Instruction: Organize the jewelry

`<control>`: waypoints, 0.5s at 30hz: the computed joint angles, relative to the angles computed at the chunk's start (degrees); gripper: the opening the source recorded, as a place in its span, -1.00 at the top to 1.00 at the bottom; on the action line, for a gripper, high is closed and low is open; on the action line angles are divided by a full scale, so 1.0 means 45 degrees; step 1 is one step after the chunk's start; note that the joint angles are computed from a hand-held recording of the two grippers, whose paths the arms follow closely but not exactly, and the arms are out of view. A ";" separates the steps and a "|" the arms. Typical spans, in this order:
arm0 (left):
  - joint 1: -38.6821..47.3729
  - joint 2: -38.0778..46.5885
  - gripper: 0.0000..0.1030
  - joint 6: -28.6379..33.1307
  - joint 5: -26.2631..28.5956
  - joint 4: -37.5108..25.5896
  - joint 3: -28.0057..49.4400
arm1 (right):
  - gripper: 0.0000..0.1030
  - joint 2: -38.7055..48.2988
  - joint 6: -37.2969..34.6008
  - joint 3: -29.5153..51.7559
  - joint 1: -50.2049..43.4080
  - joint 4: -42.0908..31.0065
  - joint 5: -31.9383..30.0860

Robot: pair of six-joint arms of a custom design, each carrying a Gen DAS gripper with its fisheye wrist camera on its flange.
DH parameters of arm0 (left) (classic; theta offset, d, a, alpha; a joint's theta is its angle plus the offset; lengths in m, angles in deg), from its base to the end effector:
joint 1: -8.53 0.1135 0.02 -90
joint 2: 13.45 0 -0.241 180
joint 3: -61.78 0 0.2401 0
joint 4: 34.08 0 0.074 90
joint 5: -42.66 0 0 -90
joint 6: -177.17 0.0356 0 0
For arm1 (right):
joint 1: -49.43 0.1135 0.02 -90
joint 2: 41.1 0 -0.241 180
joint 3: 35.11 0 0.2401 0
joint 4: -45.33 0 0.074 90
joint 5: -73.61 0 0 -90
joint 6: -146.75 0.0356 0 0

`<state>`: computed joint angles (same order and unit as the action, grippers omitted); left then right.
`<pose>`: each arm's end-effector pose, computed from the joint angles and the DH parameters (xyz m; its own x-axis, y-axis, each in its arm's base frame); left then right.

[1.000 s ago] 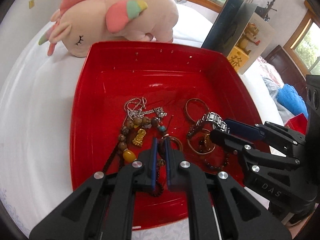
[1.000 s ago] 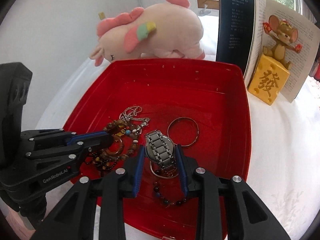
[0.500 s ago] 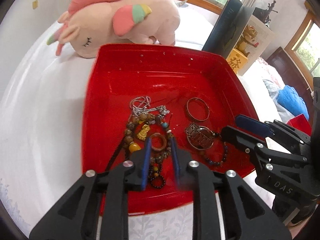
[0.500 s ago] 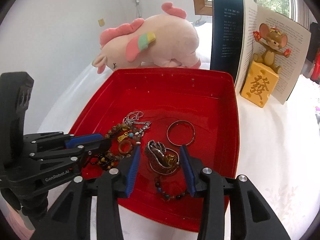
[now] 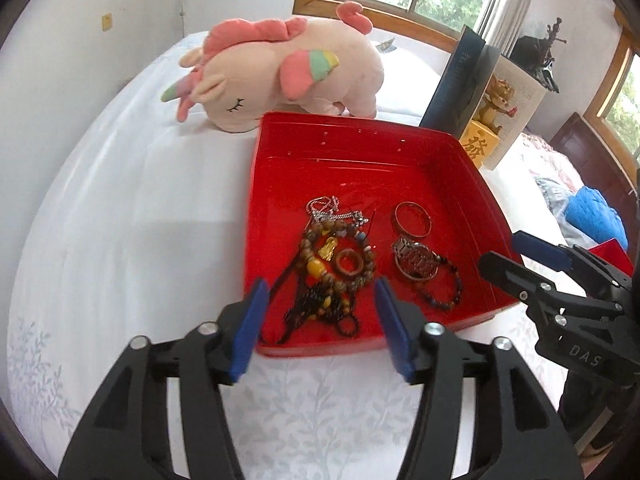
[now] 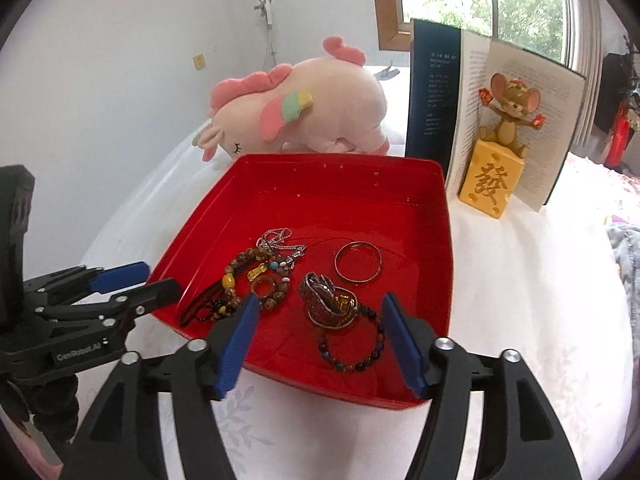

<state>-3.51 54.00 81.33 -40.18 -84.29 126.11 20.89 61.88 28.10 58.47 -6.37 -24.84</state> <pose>0.2266 -0.0529 0.2353 -0.8088 0.0693 -0.5839 0.1985 0.9669 -0.1602 0.2129 0.0392 0.2471 -0.7809 -0.0347 -0.6237 -0.1787 0.9691 0.1698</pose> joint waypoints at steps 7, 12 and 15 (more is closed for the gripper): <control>0.0070 -0.1994 -0.52 0.0061 -0.0387 -0.0563 -0.0887 | -0.62 -0.1558 0.0685 -0.0338 0.0773 -0.0837 0.0937; -0.0186 -0.2872 -0.74 0.0209 -0.0950 -0.1080 -0.1206 | -0.79 -0.2098 0.1454 -0.0276 0.1512 -0.1656 0.1970; -0.0044 -0.2952 -0.77 0.0198 -0.0818 -0.1593 -0.1235 | -0.82 -0.2054 0.1916 -0.0087 0.1825 -0.2384 0.2528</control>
<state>-3.71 40.71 82.22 -43.86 -91.46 120.56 11.64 70.50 27.71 66.68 -17.10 -13.46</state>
